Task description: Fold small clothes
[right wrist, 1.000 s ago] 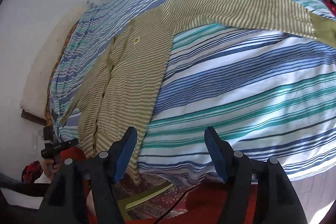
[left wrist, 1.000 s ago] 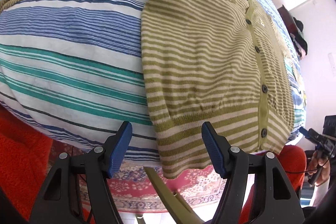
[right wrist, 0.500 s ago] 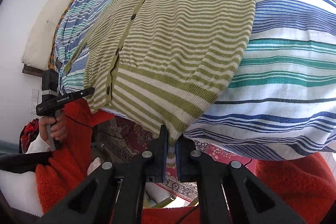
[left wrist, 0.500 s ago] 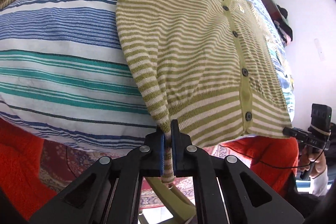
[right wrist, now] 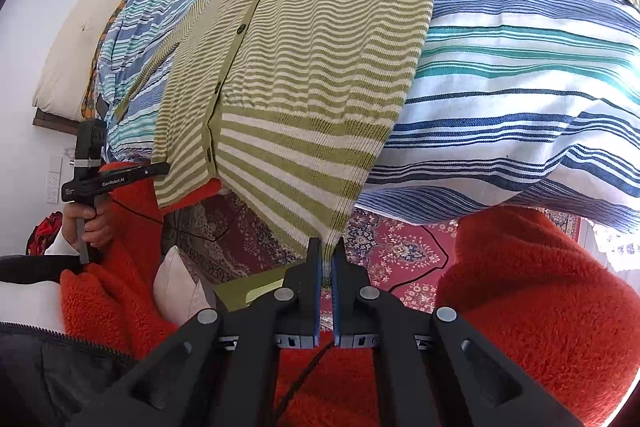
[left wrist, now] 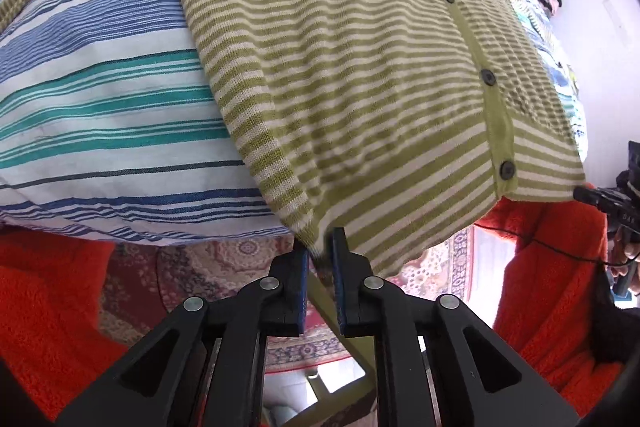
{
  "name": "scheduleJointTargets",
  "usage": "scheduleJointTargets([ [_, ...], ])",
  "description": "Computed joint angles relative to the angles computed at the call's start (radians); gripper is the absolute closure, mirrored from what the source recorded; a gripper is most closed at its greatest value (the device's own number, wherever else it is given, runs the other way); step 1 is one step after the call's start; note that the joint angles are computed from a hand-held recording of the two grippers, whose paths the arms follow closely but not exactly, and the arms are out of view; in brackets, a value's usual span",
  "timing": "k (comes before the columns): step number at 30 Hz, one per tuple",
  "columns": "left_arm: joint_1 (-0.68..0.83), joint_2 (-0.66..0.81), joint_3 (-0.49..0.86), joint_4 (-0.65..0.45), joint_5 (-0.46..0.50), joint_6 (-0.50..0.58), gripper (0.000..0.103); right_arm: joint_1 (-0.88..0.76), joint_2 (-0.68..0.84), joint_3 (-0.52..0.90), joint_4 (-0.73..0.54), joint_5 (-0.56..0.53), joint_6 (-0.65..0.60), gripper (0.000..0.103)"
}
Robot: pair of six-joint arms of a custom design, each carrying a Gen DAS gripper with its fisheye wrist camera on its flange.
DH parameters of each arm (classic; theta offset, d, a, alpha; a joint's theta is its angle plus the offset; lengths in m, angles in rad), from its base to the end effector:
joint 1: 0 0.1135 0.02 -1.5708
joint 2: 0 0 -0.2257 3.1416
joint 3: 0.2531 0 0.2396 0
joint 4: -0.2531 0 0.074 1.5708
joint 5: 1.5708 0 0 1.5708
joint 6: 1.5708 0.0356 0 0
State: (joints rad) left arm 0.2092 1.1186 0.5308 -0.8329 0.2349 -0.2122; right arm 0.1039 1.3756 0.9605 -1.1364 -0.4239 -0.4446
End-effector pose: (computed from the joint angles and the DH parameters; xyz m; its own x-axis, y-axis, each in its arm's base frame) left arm 0.1621 0.0259 0.1304 -0.9101 -0.4026 -0.0977 -0.3679 0.8938 -0.2565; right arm 0.2121 0.0368 0.1898 -0.8537 -0.4832 -0.1943 -0.5202 0.7731 0.3630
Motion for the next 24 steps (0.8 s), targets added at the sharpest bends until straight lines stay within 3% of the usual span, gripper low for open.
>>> scheduleJointTargets([
  [1,-0.02,0.002,0.0,-0.008,-0.067,-0.024,0.079,0.006,-0.036,-0.018,0.034,0.027,0.015,0.099],
  [2,-0.033,-0.016,-0.003,-0.023,-0.123,-0.046,0.063,0.0,-0.083,-0.042,0.067,0.065,0.018,0.098],
  [3,-0.024,-0.054,-0.011,-0.042,-0.154,-0.057,0.053,0.017,-0.129,-0.063,0.102,0.119,0.047,0.087],
  [4,0.009,-0.115,-0.021,-0.064,-0.167,-0.063,0.035,0.024,-0.171,-0.079,0.129,0.175,0.066,0.075],
  [5,0.051,-0.182,-0.026,-0.085,-0.174,-0.069,0.027,0.027,-0.224,-0.1,0.155,0.218,0.081,0.043],
  [6,0.118,-0.254,-0.033,-0.103,-0.171,-0.055,0.026,0.027,-0.293,-0.129,0.187,0.254,0.101,0.016],
  [10,0.28,-0.434,-0.013,-0.113,-0.251,-0.047,0.018,0.089,-0.673,-0.295,0.351,0.471,0.193,0.014],
  [13,0.352,-0.531,-0.029,-0.06,-0.336,-0.015,0.015,0.196,-0.829,-0.345,0.396,0.619,0.241,0.012],
  [15,0.393,-0.588,-0.048,-0.031,-0.361,0.019,0.012,0.23,-0.87,-0.348,0.425,0.677,0.223,0.012],
  [17,0.406,-0.647,-0.082,-0.011,-0.399,0.035,0.007,0.336,-0.903,-0.369,0.486,0.848,0.213,0.01],
  [19,0.45,-0.662,-0.12,0.008,-0.376,0.074,0.007,0.368,-0.965,-0.434,0.579,0.941,0.168,0.003],
  [22,0.439,-0.56,-0.124,0.039,-0.341,0.083,0.007,0.41,-0.923,-0.447,0.601,0.97,0.185,0.001],
  [24,0.333,-0.538,-0.128,0.037,-0.393,0.039,0.007,0.436,-0.871,-0.436,0.618,0.96,0.176,0.001],
])
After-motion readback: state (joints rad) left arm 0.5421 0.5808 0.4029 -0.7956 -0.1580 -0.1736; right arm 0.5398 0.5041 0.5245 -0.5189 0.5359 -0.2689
